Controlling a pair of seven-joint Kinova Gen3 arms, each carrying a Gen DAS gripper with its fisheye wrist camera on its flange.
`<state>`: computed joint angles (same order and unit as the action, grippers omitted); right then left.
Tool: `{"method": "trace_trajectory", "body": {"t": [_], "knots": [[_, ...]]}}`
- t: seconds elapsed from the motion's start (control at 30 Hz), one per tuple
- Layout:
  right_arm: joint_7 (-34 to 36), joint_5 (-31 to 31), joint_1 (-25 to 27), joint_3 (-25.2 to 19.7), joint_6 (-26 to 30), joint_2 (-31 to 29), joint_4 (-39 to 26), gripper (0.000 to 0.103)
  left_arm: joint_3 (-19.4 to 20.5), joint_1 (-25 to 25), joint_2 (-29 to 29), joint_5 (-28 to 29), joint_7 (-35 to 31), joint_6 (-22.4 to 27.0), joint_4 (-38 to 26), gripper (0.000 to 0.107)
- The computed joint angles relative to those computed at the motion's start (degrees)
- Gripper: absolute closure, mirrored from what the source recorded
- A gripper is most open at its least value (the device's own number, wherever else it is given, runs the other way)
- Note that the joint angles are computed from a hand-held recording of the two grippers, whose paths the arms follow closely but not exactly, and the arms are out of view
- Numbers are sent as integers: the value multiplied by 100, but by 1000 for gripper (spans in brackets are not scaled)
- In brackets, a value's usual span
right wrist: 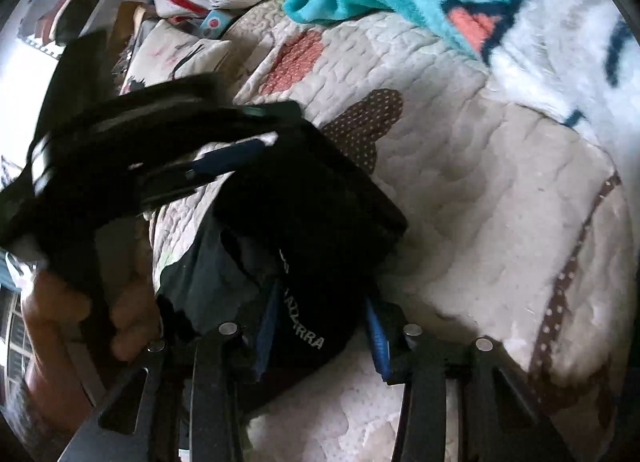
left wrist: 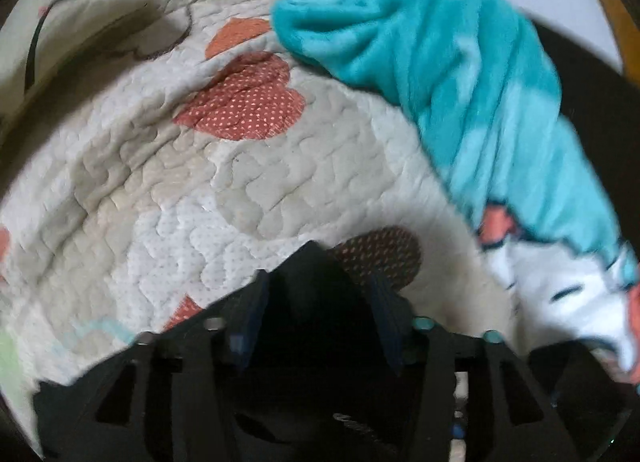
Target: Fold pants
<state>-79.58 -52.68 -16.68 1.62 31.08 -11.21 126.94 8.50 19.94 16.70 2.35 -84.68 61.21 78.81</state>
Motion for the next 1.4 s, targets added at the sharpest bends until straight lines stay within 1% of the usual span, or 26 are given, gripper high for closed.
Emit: {"method": "trace_trajectory", "body": {"t": [0.03,0.1,0.13,0.17,0.3,0.37,0.4,0.47,0.57,0.6,0.63,0.7,0.77,0.87,0.9,0.97,1.0,1.07,1.13,1.17,1.2,1.27,1.3,1.33,1.37,1.4], "knots": [[129,-112,-83,113,109,37,-39,77,56,36,-16,-140,143,57,-29,94],[233,-230,-22,89,157,-17,-62,87,238,-140,-234,-140,200,-25,99,97],[315,-256,-37,78,171,-89,-100,90,210,-218,-444,0,92,-103,223,97],[336,-240,-48,43,150,-141,-121,91,77,-252,-626,233,-92,-161,342,97],[443,-130,-315,-111,17,-471,-271,92,-959,42,-1354,1165,-646,-429,851,97],[341,99,-478,-257,-26,-577,-423,92,-1467,66,-1811,1631,-856,-548,1230,97],[307,204,-584,-308,-25,-596,-512,92,-1604,27,-1959,1864,-1001,-647,1402,97],[124,511,-750,-516,-22,-570,-742,92,-1792,-272,-2363,2330,-1250,-690,1793,97],[-52,926,-1051,-767,70,-372,-1114,93,-1948,-1061,-2990,2986,-1697,-525,2382,97],[-104,1064,-1143,-860,105,-277,-1241,93,-2119,-1316,-3208,3219,-1906,-451,2641,97],[-162,1222,-1275,-939,150,-155,-1389,93,-2184,-1540,-3319,3390,-2088,-383,2798,97],[-453,1683,-1778,-873,177,59,-1618,93,-2492,-2061,-3576,3762,-2528,-157,3227,97],[-769,2149,-2260,-810,231,327,-1863,93,-2807,-2306,-3715,3955,-2785,-25,3532,97],[-1195,2833,-3056,-548,300,735,-2161,93,-3534,-2629,-3823,4279,-3272,285,3991,97],[-1373,3066,-3216,-505,323,804,-2233,93,-3723,-2721,-3818,4342,-3416,410,4061,97],[-1666,3532,-3275,-724,369,990,-2409,93,-4111,-2899,-3754,4535,-3730,594,4290,97],[-1770,3765,-3146,-985,397,1101,-2506,93,-4282,-3002,-3684,4602,-3857,675,4390,97],[-2016,4231,-3138,-1210,461,1211,-2613,92,-4380,-3199,-3603,4633,-3955,746,4505,96],[-2265,4697,-3309,-1324,517,1278,-2649,87,-4356,-3461,-3551,4539,-3904,706,4618,95],[-2427,4930,-3240,-1535,545,1294,-2647,85,-4340,-3587,-3521,4496,-3863,700,4660,94],[-2511,5089,-3079,-1801,563,1315,-2644,80,-4350,-3711,-3476,4457,-3831,720,4700,94],[-2437,5137,-2784,-2225,511,1308,-2549,65,-4450,-3931,-3331,4458,-3832,863,4750,92],[-2262,5031,-2767,-2278,491,1302,-2509,55,-4653,-4026,-3184,4552,-3959,1071,4790,90],[-2080,4912,-2704,-2402,492,1310,-2481,53,-4856,-4143,-3024,4640,-4041,1301,4819,87],[-1989,4886,-2746,-2419,516,1307,-2468,49,-4979,-4283,-2938,4676,-4031,1457,4838,84],[-1948,4954,-2894,-2337,521,1270,-2440,45,-5004,-4392,-2918,4697,-4026,1525,4844,84]]}}
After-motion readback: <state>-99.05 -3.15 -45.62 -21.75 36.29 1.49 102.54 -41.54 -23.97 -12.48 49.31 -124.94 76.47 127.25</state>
